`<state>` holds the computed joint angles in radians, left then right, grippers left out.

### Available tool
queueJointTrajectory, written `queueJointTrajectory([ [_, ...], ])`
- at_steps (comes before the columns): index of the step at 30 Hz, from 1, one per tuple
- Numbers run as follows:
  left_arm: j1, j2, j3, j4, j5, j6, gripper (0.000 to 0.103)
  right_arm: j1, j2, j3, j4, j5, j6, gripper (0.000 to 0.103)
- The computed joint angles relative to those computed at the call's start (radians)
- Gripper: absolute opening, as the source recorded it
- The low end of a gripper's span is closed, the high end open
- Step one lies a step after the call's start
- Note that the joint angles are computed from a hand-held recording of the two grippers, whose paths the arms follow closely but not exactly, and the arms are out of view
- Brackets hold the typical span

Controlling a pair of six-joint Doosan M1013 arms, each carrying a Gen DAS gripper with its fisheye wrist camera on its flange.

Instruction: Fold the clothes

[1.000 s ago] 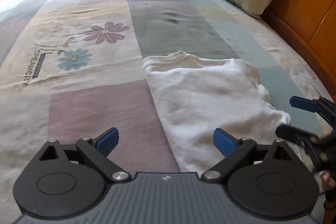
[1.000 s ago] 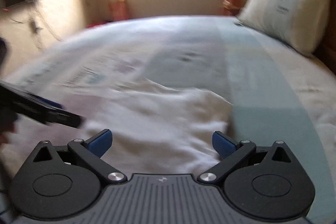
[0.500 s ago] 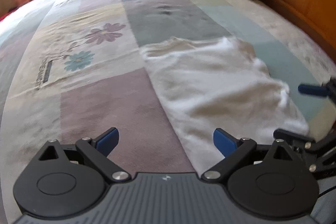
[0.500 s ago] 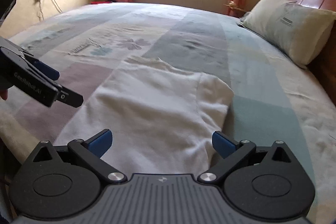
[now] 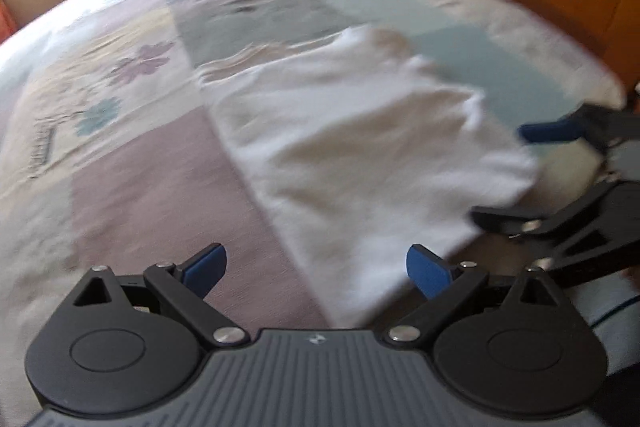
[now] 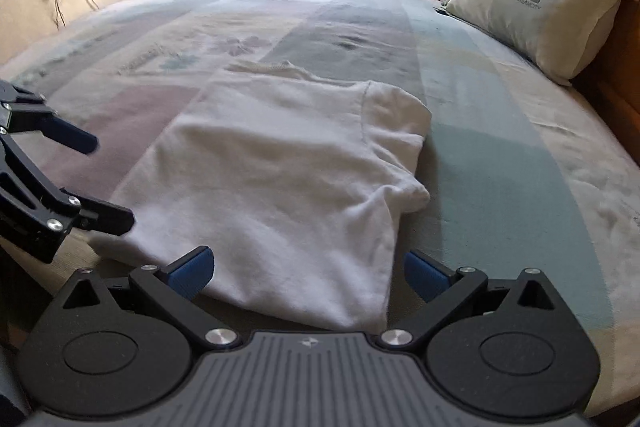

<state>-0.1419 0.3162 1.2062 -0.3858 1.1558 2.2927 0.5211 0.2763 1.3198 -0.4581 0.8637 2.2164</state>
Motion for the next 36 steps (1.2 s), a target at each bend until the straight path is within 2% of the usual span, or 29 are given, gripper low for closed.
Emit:
queueJointTrajectory([
  [6,-0.022,-0.002,0.017,0.088,0.018,-0.028,0.097,0.003,-0.004,0.000,-0.023,0.020,0.020,0.103],
  [8,-0.014,-0.005,0.013,0.056,0.017,-0.013,0.097,0.002,-0.012,0.006,-0.017,-0.002,0.019,0.103],
  [13,-0.006,-0.001,-0.008,0.061,-0.007,-0.048,0.097,-0.010,-0.016,0.011,0.087,-0.064,-0.064,0.103],
  [18,-0.001,0.009,-0.015,0.091,0.013,-0.084,0.097,-0.024,-0.005,0.005,0.175,-0.021,-0.094,0.103],
  [23,0.006,0.041,-0.063,0.048,0.058,-0.108,0.097,-0.021,-0.008,0.002,0.158,-0.032,-0.078,0.103],
  [25,0.002,0.053,-0.086,0.023,0.049,-0.113,0.097,-0.022,-0.008,0.000,0.156,-0.032,-0.077,0.103],
  [28,0.001,0.073,-0.122,-0.070,0.029,-0.076,0.097,-0.024,-0.010,0.001,0.158,-0.032,-0.074,0.103],
  [32,-0.008,0.114,-0.175,-0.180,0.059,-0.043,0.097,-0.025,-0.009,0.000,0.151,-0.026,-0.063,0.103],
  [36,-0.027,0.155,-0.206,-0.161,0.096,-0.079,0.097,-0.027,-0.010,-0.001,0.141,-0.018,-0.053,0.103],
])
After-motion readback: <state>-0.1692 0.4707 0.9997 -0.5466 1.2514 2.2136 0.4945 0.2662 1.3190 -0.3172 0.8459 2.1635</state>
